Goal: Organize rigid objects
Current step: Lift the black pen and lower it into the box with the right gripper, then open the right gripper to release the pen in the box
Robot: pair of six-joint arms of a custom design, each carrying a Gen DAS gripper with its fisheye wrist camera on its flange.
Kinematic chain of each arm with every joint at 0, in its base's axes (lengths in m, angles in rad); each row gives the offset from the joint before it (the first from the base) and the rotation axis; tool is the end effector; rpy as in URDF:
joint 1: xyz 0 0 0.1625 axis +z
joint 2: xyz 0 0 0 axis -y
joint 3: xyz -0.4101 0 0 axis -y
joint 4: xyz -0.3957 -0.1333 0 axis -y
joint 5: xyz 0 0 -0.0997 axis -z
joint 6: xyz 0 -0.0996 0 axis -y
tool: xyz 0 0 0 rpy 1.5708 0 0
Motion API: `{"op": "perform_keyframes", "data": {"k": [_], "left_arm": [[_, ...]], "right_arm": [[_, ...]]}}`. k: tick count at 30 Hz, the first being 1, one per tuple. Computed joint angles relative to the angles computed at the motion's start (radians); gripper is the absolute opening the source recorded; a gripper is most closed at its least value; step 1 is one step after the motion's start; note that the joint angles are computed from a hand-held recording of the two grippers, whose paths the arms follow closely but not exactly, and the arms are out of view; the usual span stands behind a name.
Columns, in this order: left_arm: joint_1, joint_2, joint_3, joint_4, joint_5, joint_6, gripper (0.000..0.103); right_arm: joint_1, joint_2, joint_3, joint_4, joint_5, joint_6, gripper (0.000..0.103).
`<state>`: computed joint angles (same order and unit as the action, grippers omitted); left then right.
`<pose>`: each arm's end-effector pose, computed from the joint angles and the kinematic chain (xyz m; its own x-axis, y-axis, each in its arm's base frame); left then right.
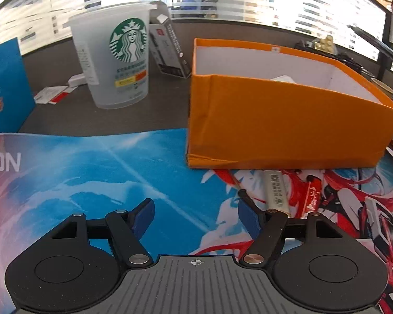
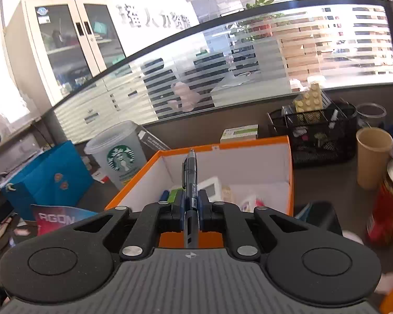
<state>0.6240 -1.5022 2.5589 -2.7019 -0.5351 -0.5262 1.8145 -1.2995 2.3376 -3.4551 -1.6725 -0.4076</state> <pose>-0.1365 -0.3681 0.1838 -0.7090 0.0329 -0.7045 0.5241 0.6929 -0.4951 0.2284 -0.4081 0.2257 -0.8398 -0.4076 0.3586 -0.5368 0.5246 -0.6608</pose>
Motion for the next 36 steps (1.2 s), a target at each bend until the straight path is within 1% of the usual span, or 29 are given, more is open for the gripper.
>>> {"op": "perform_keyframes", "data": {"k": [2, 3, 5, 6, 8, 11, 14, 18, 21, 24, 25, 28, 31, 35, 36], "left_arm": [[-0.001, 0.0, -0.003, 0.012, 0.004, -0.009, 0.072], [0.0, 0.005, -0.007, 0.013, 0.006, -0.009, 0.072], [0.001, 0.012, -0.01, 0.017, 0.014, -0.01, 0.072], [0.002, 0.012, -0.012, 0.023, 0.016, -0.014, 0.072], [0.01, 0.015, -0.018, 0.034, 0.017, -0.018, 0.072], [0.021, 0.013, -0.022, 0.046, 0.019, -0.027, 0.072], [0.029, 0.003, -0.022, 0.052, 0.023, -0.029, 0.072], [0.046, 0.007, -0.029, 0.041, 0.025, -0.011, 0.073], [0.05, 0.013, -0.03, 0.026, 0.023, 0.002, 0.073], [0.048, 0.018, -0.026, 0.003, 0.014, 0.018, 0.073], [0.046, 0.022, -0.025, -0.004, 0.012, 0.022, 0.073], [0.042, 0.032, -0.025, -0.023, 0.009, 0.029, 0.073], [0.042, 0.052, -0.03, -0.038, 0.008, 0.035, 0.073], [0.036, 0.073, -0.033, -0.072, 0.002, 0.038, 0.073], [0.03, 0.077, -0.032, -0.075, 0.01, 0.031, 0.073]], "right_arm": [[0.002, 0.038, -0.055, 0.032, -0.015, 0.005, 0.009], [0.006, 0.065, -0.086, 0.042, -0.036, 0.002, 0.009], [0.019, 0.131, -0.146, 0.038, -0.107, -0.019, 0.009], [0.027, 0.172, -0.183, 0.036, -0.157, -0.037, 0.009], [0.032, 0.238, -0.244, 0.052, -0.224, -0.056, 0.009], [0.019, 0.286, -0.297, 0.122, -0.253, -0.047, 0.009], [0.017, 0.337, -0.334, 0.128, -0.32, -0.066, 0.009], [0.01, 0.358, -0.364, 0.189, -0.341, -0.048, 0.009], [0.027, 0.366, -0.385, 0.245, -0.387, -0.055, 0.009], [0.037, 0.374, -0.393, 0.254, -0.416, -0.063, 0.01], [0.039, 0.374, -0.389, 0.24, -0.421, -0.069, 0.011], [0.042, 0.378, -0.381, 0.195, -0.426, -0.091, 0.019], [0.043, 0.369, -0.356, 0.128, -0.41, -0.115, 0.019], [0.051, 0.341, -0.313, 0.059, -0.379, -0.148, 0.023], [0.054, 0.332, -0.299, 0.04, -0.372, -0.157, 0.023]]}}
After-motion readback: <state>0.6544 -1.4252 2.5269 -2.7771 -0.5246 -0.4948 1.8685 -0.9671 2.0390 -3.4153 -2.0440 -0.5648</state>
